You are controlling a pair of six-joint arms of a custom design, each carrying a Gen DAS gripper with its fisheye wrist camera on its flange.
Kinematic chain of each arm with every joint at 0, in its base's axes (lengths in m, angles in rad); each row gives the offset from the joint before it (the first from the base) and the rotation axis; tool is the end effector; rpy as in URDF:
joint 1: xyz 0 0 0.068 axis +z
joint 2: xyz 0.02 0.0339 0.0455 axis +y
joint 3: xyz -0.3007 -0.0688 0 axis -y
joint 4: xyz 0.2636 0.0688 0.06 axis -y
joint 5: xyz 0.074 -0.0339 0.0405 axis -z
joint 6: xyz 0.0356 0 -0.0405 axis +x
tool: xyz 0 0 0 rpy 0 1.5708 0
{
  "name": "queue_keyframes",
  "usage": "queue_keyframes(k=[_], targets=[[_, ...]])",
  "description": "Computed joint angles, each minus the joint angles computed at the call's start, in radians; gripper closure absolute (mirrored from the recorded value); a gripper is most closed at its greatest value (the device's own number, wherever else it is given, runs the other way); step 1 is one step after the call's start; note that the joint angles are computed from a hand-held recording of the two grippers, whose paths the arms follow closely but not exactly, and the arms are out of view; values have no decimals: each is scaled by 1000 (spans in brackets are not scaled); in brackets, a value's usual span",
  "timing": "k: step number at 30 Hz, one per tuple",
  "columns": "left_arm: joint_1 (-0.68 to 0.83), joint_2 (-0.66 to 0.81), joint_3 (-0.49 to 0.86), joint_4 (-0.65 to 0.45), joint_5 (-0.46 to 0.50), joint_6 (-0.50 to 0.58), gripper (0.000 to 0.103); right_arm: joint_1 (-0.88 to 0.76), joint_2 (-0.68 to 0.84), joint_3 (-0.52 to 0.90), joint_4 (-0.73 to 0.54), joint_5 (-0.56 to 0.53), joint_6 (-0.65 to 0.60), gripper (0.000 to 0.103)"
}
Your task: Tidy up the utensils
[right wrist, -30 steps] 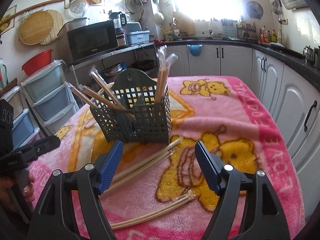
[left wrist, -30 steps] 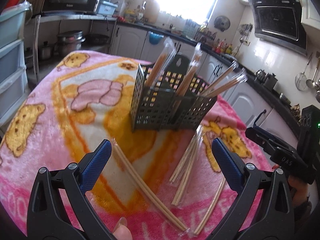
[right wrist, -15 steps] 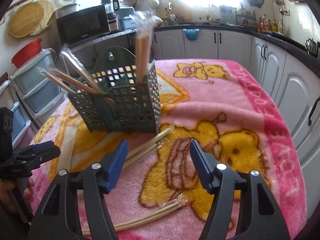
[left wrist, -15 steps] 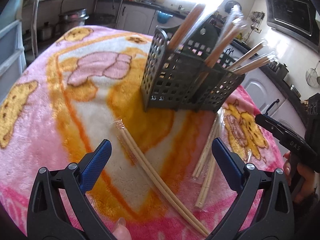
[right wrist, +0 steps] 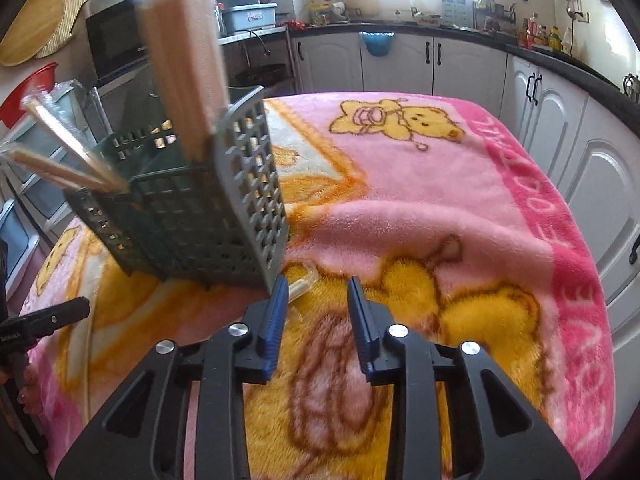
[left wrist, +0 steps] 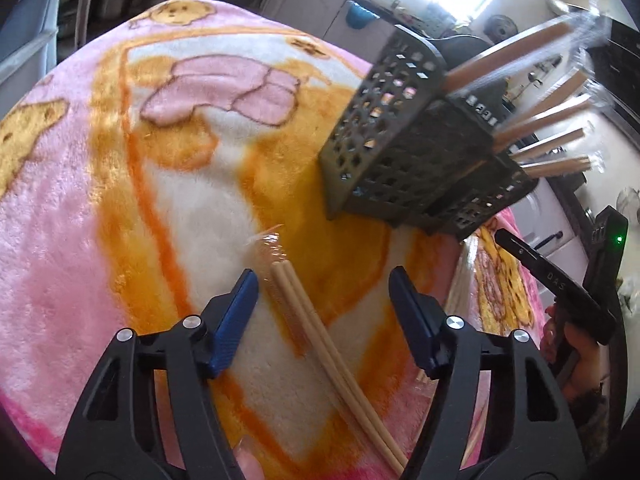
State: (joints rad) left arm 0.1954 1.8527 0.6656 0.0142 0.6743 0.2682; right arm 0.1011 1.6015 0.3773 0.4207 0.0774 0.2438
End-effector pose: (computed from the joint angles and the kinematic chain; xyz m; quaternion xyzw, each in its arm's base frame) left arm 0.2961 0.0359 0.0865 0.0990 0.9221 -0.2728 0.2560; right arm 0.2502 0.0226 0.1077 0.0805 0.9232 0.0288 0.3746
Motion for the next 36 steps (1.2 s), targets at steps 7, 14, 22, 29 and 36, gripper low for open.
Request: queue_keyframes(k=[7,14,22,29,36], targets=[[-17,16,19,18,-18,-28,44,-47,95,64,3,-78,-17,78],[-52,21,21,58,-77,-57,53,-70,176,115,1,-123,-26,84],[-62,49,34,108,-139,-84,80,-75,186,113,12,-144,-22,96],[-41,62,37,124,-137,-80,91,-48,35,-15,68,-102,21,97],[-10,35,3,127,-97,-69,97,27,-183,-122,55,30,32,98]])
